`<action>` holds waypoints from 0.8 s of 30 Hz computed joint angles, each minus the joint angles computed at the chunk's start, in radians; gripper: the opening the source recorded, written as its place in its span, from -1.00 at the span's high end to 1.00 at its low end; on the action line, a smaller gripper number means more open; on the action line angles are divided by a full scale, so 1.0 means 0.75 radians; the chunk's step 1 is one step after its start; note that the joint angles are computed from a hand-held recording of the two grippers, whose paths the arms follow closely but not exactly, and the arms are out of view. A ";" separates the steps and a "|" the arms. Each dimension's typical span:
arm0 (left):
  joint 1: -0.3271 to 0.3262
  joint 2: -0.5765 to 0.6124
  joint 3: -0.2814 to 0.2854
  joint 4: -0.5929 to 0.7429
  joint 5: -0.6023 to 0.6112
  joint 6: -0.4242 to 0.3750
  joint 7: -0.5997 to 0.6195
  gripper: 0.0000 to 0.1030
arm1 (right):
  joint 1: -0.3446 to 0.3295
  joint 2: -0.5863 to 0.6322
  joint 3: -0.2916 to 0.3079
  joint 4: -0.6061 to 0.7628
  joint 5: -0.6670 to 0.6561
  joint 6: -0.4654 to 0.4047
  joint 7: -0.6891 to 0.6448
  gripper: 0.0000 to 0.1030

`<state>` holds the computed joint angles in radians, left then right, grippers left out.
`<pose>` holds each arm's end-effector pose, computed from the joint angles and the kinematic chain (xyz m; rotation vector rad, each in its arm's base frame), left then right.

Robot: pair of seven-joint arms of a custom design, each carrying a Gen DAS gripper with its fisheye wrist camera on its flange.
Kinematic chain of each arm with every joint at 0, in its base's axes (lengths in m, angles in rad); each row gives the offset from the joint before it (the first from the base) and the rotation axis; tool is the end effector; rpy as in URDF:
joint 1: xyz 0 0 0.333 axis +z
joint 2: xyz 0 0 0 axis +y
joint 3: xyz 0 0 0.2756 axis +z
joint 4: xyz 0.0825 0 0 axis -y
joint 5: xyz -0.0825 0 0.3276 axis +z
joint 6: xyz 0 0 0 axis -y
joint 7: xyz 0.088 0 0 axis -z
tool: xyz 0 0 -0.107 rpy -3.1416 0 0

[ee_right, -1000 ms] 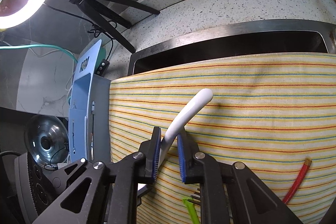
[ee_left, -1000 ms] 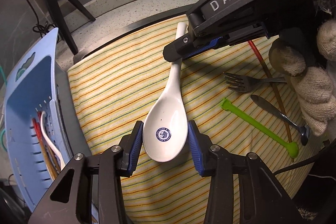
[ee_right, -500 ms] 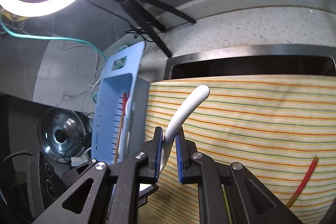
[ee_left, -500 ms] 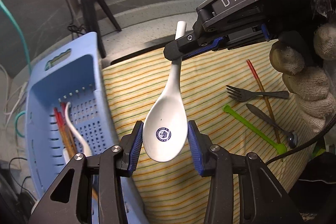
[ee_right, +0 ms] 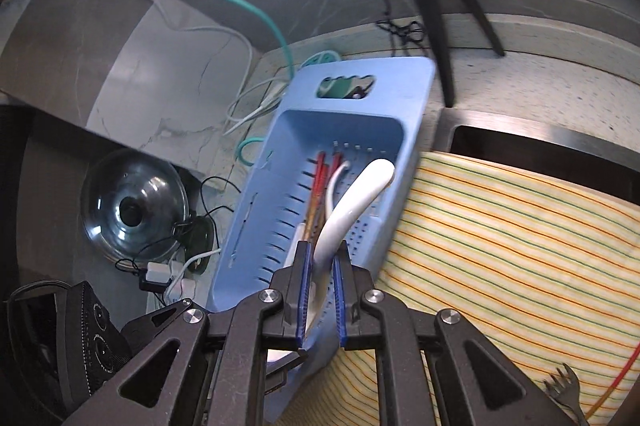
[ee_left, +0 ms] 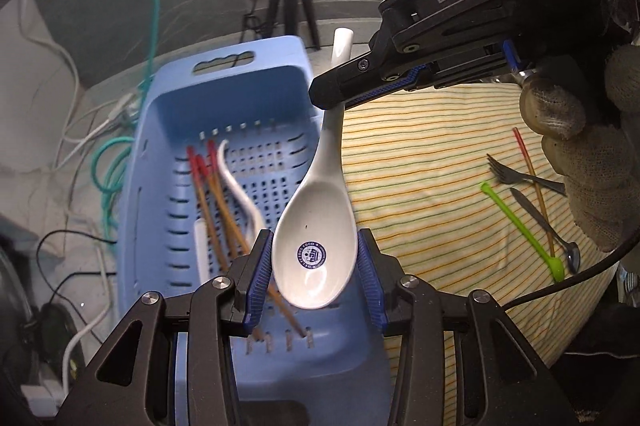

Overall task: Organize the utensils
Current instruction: 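Carry the white spoon into the basket and open the right tool, then move both tools back over the remaining utensils on the cloth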

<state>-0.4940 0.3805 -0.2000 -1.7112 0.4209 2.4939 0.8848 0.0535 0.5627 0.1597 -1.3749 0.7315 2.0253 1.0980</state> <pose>0.4889 -0.3914 0.4066 -1.7057 2.2250 -0.5485 0.6364 0.1548 0.4033 -2.0056 1.4007 0.5016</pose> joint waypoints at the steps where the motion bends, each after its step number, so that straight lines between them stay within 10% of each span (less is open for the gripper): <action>1: 0.006 -0.008 0.002 -0.016 -0.004 0.008 -0.005 0.22 | 0.009 0.007 0.002 0.010 -0.007 -0.002 0.006 0.81; 10: 0.040 -0.015 0.003 -0.070 -0.067 0.031 -0.074 0.22 | 0.076 0.051 0.009 0.065 -0.106 0.039 0.022 0.69; 13: 0.037 -0.018 0.006 -0.074 -0.072 0.020 -0.094 0.06 | 0.070 0.026 0.018 0.030 -0.096 0.072 -0.007 0.09; 24: 0.031 -0.049 0.001 -0.093 -0.036 0.023 -0.158 -0.07 | 0.047 -0.032 0.010 -0.038 -0.062 0.089 -0.059 0.07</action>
<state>-0.4707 0.3434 -0.1992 -1.7809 0.3943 2.5114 0.7663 0.0890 0.5390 0.1669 -1.4033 0.6852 2.0918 1.0537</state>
